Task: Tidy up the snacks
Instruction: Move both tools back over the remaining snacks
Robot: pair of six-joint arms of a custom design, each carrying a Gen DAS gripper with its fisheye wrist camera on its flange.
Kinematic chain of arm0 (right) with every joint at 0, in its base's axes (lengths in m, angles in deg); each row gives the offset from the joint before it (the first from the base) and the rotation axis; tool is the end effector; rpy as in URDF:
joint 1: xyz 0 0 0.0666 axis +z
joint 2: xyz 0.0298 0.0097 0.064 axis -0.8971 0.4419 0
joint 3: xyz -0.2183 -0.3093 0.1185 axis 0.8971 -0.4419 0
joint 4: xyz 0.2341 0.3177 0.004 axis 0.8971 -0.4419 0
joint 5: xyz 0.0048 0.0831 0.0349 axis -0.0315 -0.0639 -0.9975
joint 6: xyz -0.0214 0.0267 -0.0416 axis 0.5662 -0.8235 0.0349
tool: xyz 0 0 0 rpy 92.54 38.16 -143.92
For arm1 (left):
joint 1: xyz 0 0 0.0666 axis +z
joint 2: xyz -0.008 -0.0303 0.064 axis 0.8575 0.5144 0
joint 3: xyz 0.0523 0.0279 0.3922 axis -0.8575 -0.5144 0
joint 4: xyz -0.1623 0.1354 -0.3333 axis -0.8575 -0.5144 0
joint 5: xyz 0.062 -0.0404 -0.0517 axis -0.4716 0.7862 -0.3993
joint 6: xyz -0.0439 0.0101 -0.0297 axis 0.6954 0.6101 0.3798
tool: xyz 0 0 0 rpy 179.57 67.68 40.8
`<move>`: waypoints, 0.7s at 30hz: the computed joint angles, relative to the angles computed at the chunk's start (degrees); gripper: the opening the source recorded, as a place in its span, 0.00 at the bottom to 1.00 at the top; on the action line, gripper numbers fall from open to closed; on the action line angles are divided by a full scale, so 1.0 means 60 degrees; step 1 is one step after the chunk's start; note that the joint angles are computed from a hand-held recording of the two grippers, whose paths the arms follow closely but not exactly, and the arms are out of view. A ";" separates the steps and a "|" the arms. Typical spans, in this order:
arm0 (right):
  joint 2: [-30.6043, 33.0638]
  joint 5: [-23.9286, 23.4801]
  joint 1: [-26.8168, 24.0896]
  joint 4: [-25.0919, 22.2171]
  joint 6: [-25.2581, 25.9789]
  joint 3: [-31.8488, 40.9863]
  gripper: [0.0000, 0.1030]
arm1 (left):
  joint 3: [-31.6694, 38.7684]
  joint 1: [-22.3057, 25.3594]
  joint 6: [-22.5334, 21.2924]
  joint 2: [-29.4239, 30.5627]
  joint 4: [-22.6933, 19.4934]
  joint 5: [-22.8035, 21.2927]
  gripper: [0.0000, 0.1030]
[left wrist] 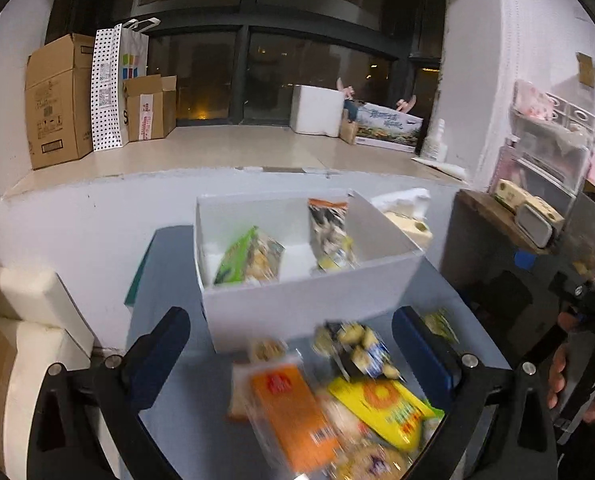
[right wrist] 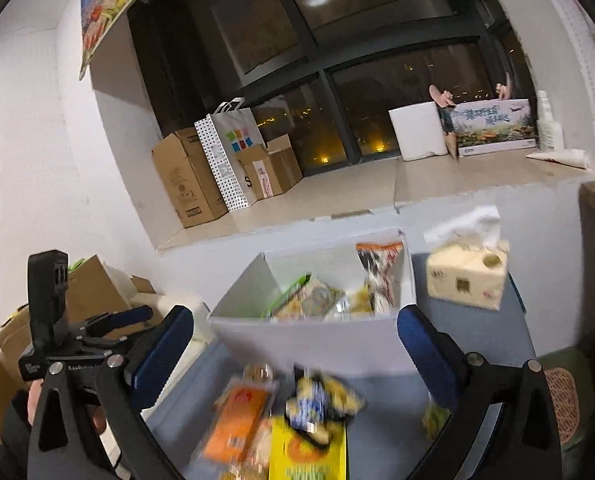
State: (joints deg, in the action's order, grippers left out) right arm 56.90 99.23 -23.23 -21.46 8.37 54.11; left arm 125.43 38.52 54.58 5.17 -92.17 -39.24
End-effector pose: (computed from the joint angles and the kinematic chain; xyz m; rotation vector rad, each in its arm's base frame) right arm 0.3146 0.2393 0.4452 0.3890 1.9188 0.2267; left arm 0.4922 -0.2015 0.4506 0.8244 2.0700 -0.6128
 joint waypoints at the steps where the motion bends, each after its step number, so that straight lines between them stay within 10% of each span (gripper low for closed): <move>1: -0.0130 0.0172 0.0221 -0.0066 -0.0238 -0.0200 1.00 | -0.0262 0.0014 -0.0015 -0.0179 0.0050 0.0078 1.00; 11: -0.0631 0.1054 0.1138 -0.2951 -0.3836 -0.1245 1.00 | -0.2090 0.0006 -0.0309 -0.1384 -0.0137 0.0354 1.00; 21: 0.0388 -0.1755 -0.1651 -0.2336 -0.2358 -0.1331 1.00 | -0.2249 -0.0327 -0.0549 -0.1361 -0.0239 0.0156 1.00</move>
